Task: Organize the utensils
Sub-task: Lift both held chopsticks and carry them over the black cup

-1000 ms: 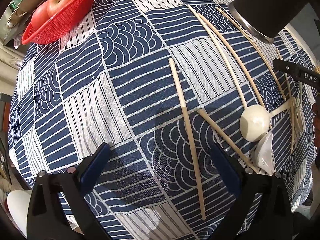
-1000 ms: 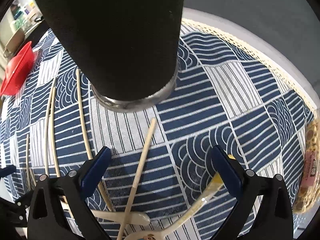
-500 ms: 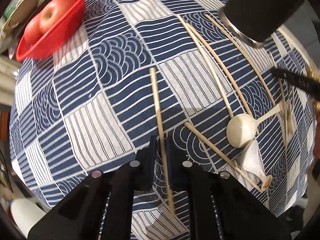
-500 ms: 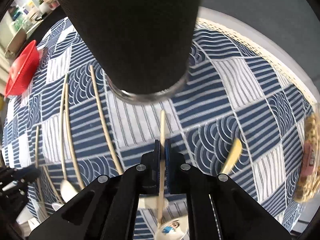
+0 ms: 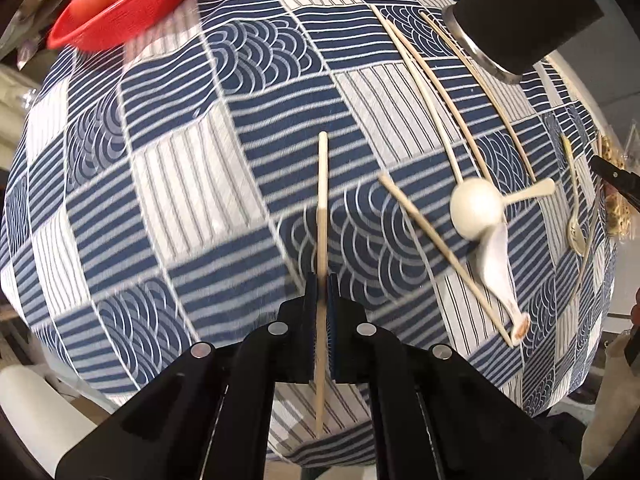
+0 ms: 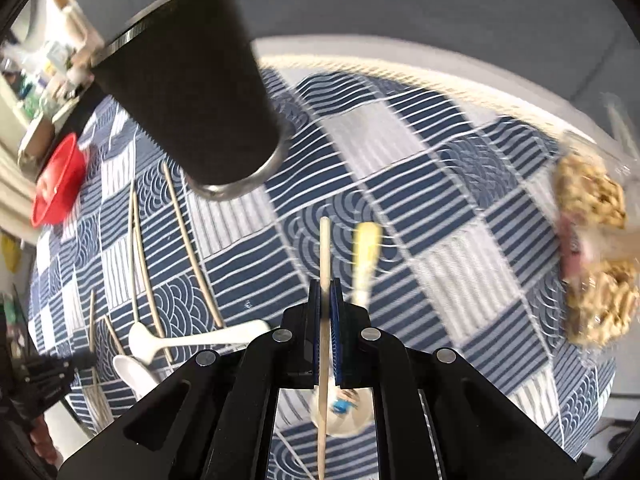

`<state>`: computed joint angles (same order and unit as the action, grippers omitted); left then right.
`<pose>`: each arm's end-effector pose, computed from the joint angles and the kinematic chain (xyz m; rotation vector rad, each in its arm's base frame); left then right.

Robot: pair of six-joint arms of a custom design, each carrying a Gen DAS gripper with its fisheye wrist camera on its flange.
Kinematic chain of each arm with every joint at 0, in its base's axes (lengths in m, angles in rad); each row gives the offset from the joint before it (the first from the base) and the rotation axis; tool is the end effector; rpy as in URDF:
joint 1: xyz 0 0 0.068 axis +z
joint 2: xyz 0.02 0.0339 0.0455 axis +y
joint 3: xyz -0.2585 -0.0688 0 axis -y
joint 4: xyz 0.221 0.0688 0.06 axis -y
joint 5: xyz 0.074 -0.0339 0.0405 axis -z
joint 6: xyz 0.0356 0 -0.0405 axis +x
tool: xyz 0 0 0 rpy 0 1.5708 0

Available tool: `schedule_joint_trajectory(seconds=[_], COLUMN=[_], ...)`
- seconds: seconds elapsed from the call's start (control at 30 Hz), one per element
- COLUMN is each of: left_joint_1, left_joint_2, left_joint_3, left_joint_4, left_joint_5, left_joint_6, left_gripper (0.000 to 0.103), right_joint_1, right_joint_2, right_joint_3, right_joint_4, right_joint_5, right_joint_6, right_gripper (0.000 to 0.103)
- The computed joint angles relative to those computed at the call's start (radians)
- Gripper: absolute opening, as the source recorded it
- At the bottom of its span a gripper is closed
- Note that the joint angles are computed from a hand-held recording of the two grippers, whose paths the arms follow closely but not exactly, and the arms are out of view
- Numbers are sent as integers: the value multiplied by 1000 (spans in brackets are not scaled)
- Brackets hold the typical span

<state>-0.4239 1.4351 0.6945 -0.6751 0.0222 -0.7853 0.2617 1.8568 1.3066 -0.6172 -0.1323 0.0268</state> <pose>0.1870 -0.0853 0.1565 -0.5406 2.9736 -0.1611 0.3423 0.0965 0.1966 -0.3592 2.7264 0.2611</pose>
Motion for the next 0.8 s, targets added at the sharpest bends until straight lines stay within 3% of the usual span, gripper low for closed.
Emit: schedule_joint_trajectory(seconds=[0.13,0.33,0.37,0.53,0.67,0.8], left_joint_1=[-137,-138,-77,-21,94,60], left_joint_2=[-69,-94,-89,-53,0,139], left_joint_3=[-80,-62,-7,202,298,514], left_joint_4=[4,-30,-84,-260,-267,-319], left_joint_5=[-19,-5,4,-4,60,-44], left_joint_6=[-118,-155,-98,-7,120,180], left_gripper=[5,5,5,5,5,5], right_joint_1=[-46,-83,-87,-128,-139,-134], right_joint_2=[-48,-125,-133,-123,-101,-114], right_joint_3=[-44,-122,-123,-104,-60,-53], right_joint_4=[30,127,138,183,181,211], right_joint_5=[-15,-53,-66,-155,-166,-143], right_joint_6=[-20,18,22,71,69,61], right_gripper=[5,5,5,5,5,5])
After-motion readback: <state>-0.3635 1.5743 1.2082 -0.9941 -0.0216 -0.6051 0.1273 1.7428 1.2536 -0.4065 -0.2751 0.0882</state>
